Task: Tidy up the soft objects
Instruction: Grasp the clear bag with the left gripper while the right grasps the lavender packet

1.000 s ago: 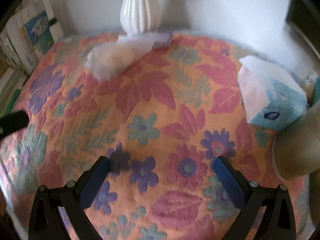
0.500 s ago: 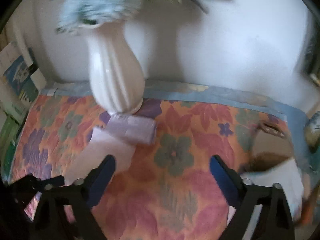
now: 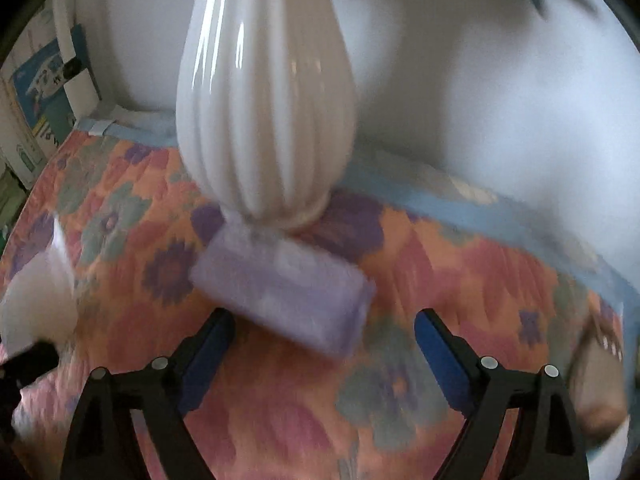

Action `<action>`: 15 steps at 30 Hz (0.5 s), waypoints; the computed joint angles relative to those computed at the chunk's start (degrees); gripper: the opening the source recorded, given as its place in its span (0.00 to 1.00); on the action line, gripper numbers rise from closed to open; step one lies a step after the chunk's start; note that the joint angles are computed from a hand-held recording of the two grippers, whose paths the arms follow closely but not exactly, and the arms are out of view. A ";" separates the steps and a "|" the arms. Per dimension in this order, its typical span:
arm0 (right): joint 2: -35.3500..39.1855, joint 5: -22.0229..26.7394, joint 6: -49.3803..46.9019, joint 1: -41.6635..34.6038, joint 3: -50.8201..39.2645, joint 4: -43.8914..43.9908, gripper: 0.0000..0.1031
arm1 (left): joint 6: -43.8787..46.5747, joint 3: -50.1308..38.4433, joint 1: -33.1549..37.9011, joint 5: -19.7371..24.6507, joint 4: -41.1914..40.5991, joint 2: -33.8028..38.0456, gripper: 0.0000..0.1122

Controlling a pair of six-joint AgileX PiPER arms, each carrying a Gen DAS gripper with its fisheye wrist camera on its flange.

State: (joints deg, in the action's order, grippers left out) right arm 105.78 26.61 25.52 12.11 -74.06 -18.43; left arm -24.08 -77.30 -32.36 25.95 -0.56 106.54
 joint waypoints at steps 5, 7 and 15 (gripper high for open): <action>1.67 -1.41 -6.93 -0.64 -1.71 6.24 1.00 | -2.15 -1.06 -1.36 0.08 3.08 0.87 0.43; 1.52 -1.57 -6.18 -0.43 -1.62 5.49 0.99 | -4.32 -1.30 -2.23 0.52 5.98 1.02 0.46; -1.14 -7.60 -1.92 3.00 4.03 0.29 0.48 | -5.94 0.08 -2.17 -0.97 8.92 0.45 0.53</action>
